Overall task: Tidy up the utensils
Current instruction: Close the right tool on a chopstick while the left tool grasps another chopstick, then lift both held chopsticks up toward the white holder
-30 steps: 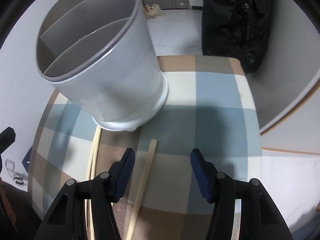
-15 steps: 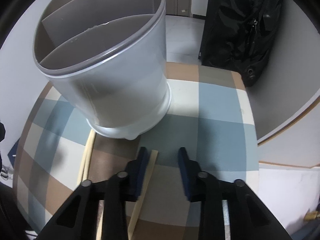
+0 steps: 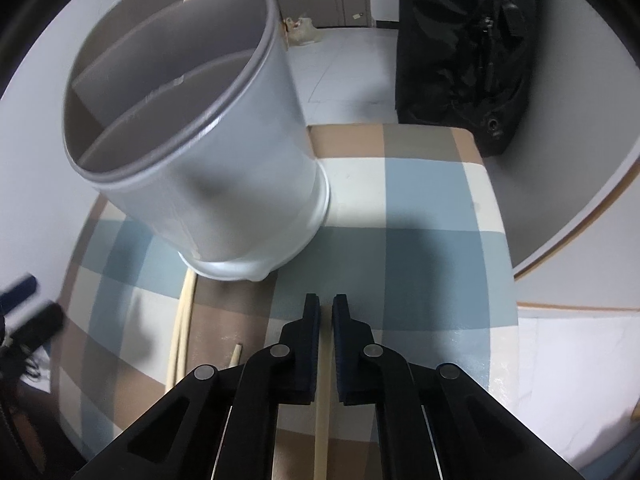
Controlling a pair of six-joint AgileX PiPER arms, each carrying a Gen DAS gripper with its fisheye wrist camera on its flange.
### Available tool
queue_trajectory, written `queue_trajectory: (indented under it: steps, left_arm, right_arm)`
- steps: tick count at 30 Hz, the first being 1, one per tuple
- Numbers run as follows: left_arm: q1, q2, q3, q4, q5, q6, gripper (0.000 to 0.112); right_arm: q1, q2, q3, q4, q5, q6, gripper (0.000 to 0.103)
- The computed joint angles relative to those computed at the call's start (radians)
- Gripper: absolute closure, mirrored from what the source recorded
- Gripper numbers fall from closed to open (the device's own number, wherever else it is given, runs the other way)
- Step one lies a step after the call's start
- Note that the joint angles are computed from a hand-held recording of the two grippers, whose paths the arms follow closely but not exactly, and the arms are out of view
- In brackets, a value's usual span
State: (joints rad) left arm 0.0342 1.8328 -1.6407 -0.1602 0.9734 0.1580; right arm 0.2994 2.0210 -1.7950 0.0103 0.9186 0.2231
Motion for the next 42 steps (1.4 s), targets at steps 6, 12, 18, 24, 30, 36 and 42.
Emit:
queue_trajectory:
  steps: [6,12,18,24,30,36,42]
  left_arm:
    - [-0.056,0.029,-0.001,0.003,0.074,0.039,0.019]
    - [-0.091,0.034,0.031,0.054,0.11,0.018,0.019]
    - [-0.1,0.028,0.048,0.056,0.118,-0.005,0.019]
    - [-0.129,-0.005,0.104,0.103,0.066,-0.023,0.019]
    - [-0.114,-0.044,0.141,0.042,0.051,0.068,0.062]
    - [-0.124,-0.103,0.207,0.025,0.035,0.16,0.109]
    - [-0.105,-0.142,0.251,0.021,0.041,0.221,0.109]
  right_arm:
    - [-0.052,-0.101,0.109,0.126,-0.092,-0.009,0.097]
    - [-0.135,-0.194,0.203,0.299,-0.171,-0.071,0.097]
    - [-0.177,-0.234,0.246,0.394,-0.207,-0.108,0.097]
    - [-0.21,-0.262,0.276,0.459,-0.221,-0.171,0.097]
    - [-0.217,-0.293,0.299,0.491,-0.228,-0.198,0.097]
    - [-0.225,-0.3,0.305,0.528,-0.234,-0.227,0.097]
    - [-0.23,-0.313,0.32,0.555,-0.238,-0.242,0.097]
